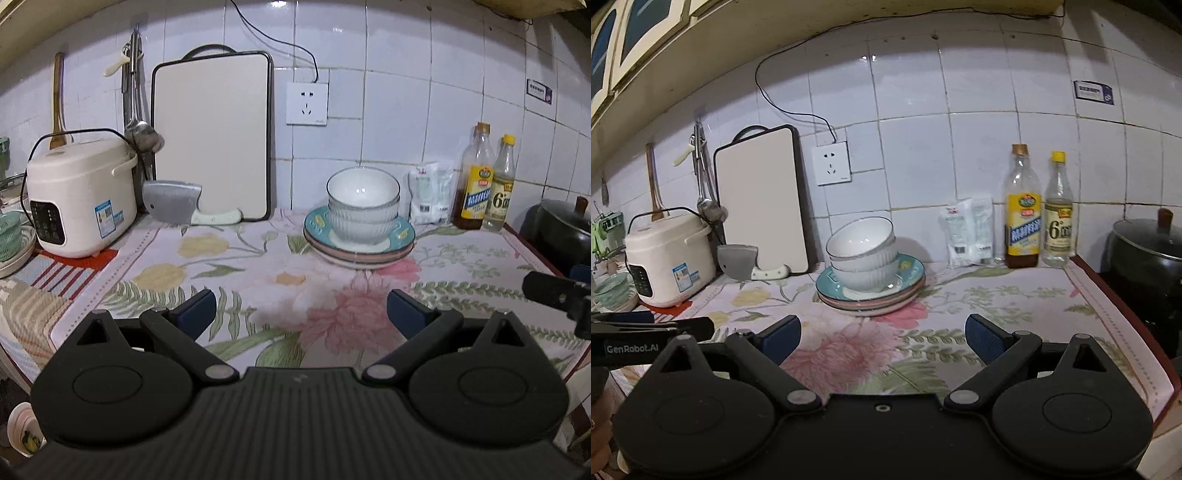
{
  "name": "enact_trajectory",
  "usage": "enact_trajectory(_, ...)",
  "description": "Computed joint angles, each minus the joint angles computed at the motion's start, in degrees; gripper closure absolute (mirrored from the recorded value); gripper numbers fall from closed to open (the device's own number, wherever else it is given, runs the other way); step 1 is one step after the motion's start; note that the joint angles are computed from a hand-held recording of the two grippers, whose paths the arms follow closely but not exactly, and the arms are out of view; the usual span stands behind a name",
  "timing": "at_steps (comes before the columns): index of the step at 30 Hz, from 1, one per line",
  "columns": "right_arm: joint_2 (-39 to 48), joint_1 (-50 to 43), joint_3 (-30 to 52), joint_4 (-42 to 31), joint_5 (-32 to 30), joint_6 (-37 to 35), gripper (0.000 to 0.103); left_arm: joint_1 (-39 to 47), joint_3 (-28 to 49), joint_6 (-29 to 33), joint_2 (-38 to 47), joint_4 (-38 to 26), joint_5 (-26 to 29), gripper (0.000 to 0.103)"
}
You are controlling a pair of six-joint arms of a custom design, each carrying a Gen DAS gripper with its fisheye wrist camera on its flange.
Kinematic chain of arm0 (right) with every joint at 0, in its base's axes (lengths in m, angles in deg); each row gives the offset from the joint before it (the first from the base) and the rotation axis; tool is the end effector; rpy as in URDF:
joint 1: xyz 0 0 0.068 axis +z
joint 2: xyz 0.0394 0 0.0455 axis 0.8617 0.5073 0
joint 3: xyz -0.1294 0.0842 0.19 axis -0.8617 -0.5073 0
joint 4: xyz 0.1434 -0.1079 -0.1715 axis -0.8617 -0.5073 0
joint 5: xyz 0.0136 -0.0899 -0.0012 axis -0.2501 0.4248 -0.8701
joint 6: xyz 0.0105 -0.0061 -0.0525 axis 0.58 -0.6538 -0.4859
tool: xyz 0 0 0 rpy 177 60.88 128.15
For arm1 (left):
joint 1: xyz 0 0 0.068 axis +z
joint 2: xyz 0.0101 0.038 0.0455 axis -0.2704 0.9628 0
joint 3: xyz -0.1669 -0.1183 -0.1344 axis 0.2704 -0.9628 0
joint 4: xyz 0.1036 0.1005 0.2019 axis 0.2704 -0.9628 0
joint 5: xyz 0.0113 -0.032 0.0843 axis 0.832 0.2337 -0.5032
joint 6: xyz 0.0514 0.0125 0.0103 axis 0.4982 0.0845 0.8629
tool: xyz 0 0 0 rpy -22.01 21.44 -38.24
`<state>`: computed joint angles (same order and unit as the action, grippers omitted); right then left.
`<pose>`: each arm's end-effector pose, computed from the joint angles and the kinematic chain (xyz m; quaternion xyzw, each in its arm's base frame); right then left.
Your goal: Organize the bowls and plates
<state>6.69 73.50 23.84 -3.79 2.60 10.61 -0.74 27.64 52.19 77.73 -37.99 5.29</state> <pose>0.2112 0.0572 0.1729 -0.0868 0.7942 0.1569 0.5806 0.1754 0.0415 0.2537 -0.0497 0.8555 0.0194 0.5150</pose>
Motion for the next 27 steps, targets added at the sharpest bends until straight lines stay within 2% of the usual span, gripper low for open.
enact_trajectory(4,0.01,1.10,-2.04,2.06,0.46,-2.00,0.005,0.34,-2.11,0.67,-1.59,0.91,0.48,0.003)
enact_trajectory(9,-0.58,4.12,-4.64,4.76,5.37,-2.54,0.005,0.58,-3.94,1.13,-3.30,1.19,0.68,0.003)
enact_trajectory(19,-7.60,8.39,-8.10,2.68,11.73,-2.93,0.005,1.15,-5.90,1.57,-5.09,1.77,-0.41,0.002)
enact_trajectory(27,-6.76,9.08,-9.72,5.22,14.11,-2.37,0.005,2.13,-7.55,1.73,-6.18,3.36,-1.25,0.001)
